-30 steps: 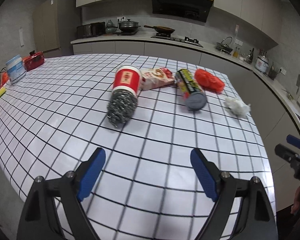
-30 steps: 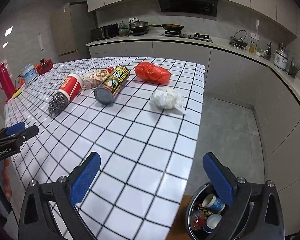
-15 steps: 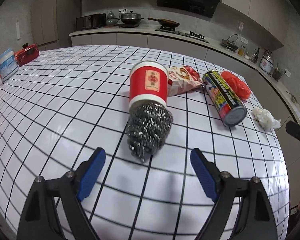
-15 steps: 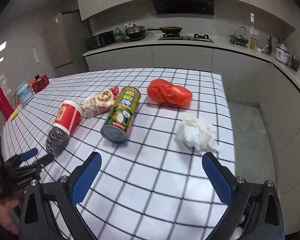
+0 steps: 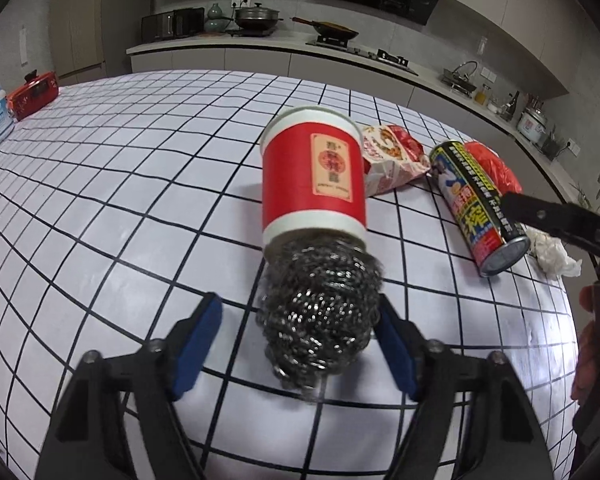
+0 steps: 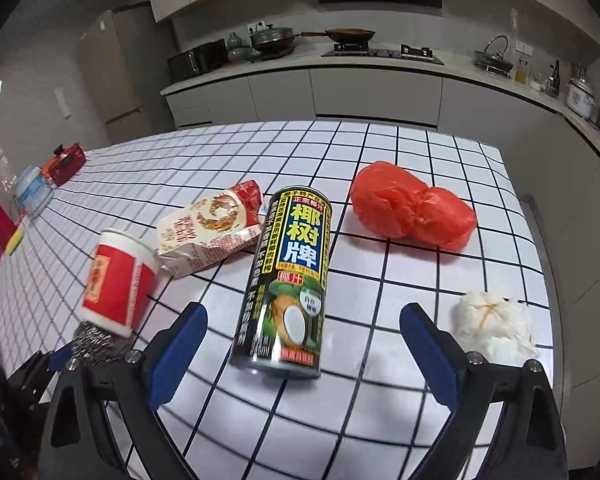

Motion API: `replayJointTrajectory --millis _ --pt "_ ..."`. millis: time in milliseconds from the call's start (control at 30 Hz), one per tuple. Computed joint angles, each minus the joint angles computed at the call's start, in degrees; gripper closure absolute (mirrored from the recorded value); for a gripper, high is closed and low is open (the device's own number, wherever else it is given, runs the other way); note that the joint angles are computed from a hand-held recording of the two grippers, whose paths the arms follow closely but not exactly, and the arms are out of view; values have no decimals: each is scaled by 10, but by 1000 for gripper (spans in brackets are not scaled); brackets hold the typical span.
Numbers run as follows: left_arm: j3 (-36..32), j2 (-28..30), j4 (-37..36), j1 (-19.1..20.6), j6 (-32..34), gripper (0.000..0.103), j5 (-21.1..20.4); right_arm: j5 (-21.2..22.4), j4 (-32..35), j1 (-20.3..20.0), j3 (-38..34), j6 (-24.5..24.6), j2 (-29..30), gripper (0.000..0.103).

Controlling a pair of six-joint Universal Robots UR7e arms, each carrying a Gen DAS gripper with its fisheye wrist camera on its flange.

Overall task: Collect trash
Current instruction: 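Grasp the steel wool with the left gripper while the right gripper grasps the coconut-juice can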

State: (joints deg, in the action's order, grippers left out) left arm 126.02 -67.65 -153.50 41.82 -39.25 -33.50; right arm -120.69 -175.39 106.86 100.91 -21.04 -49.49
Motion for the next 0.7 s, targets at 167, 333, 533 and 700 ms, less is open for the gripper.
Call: replayJointTrajectory --millis 167,333,533,700 --pt "-12 0 4 10 4 49 5 -46 15 3 -44 11 45 13" --pt "-16 2 21 10 -12 41 10 -65 30 6 -65 21 65 15" --pt "-16 4 39 4 -19 41 18 -78 47 7 -76 30 74 31" --pt "-16 5 38 -2 -22 56 10 -70 71 4 -77 40 72 48"
